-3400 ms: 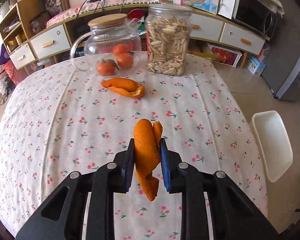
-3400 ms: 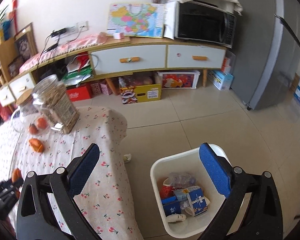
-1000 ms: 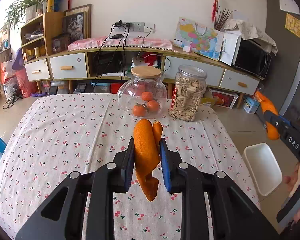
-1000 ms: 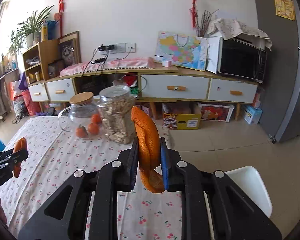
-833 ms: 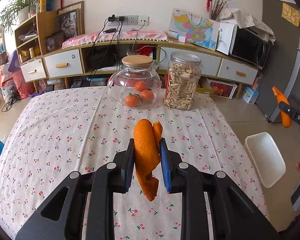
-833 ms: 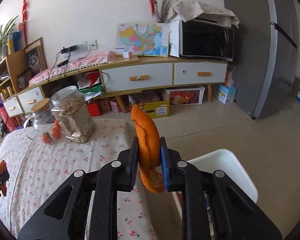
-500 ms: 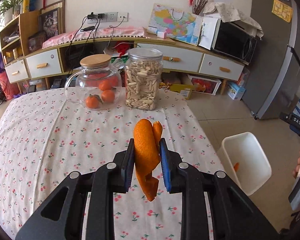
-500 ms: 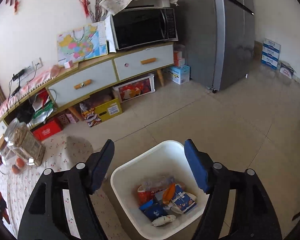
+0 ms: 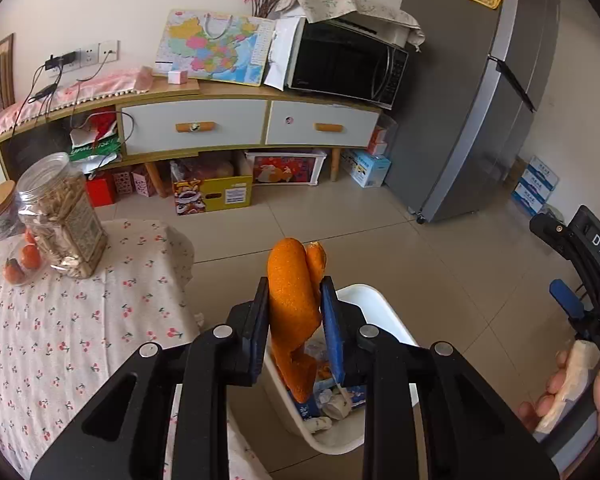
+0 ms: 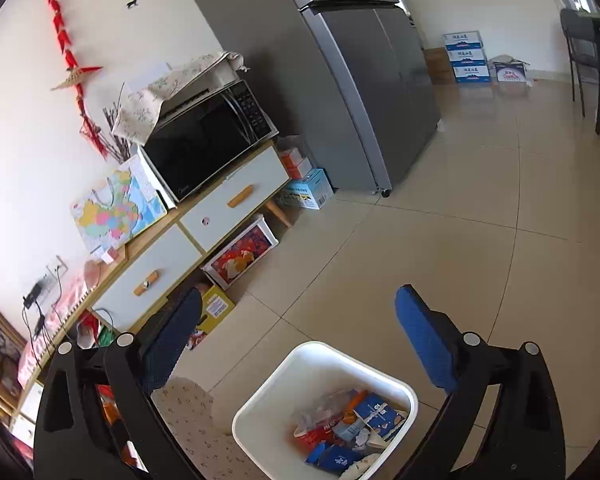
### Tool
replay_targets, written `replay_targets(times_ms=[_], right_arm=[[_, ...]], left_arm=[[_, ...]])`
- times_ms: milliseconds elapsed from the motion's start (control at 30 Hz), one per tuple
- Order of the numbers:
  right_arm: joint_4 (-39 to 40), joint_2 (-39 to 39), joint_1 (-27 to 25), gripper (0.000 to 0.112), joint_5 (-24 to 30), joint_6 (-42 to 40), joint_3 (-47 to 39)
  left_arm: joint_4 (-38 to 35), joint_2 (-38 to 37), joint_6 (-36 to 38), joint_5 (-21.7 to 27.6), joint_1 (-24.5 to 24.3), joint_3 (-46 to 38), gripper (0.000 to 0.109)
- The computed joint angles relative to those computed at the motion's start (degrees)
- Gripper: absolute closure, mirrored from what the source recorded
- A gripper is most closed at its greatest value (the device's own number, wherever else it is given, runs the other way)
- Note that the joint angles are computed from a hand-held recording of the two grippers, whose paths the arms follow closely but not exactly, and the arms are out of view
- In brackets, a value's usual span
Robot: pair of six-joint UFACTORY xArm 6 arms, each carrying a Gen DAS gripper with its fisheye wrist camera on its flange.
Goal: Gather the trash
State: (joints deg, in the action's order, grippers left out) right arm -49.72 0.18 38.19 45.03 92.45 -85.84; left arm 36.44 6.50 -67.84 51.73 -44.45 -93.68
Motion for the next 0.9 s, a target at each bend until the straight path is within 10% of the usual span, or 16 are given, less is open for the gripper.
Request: replay_targets(times_ms=[67, 200, 433, 767, 900], right_arm=[[-1.36, -1.37, -0.71, 0.018, -0.06, 3.21, 1.36], [-2.86, -2.90, -1.39, 0.017, 1.51, 5.45, 2.65], [-3.35, -0.22, 0.61, 0.017, 2.16, -0.39, -1.04], [-36.58, 0.16, 14.27, 0.016, 6.57, 9.85, -3.68], [-36.81, 1.51, 17.70, 0.016, 3.54, 8.53, -6.77]], left_arm=[[-3.21, 4.48, 2.69, -1.07, 0.16, -5.26, 0.080], [-7.63, 10.31, 3.25, -0.48, 0.25, -12.36, 0.031], [-5.17, 4.99, -0.64, 2.70, -0.74, -5.30, 0.018], [42.86, -11.02, -5.25, 45.95, -22.00, 9.79, 0.012], [33.46, -19.65, -8.29, 50.57, -23.77, 14.77, 0.012]])
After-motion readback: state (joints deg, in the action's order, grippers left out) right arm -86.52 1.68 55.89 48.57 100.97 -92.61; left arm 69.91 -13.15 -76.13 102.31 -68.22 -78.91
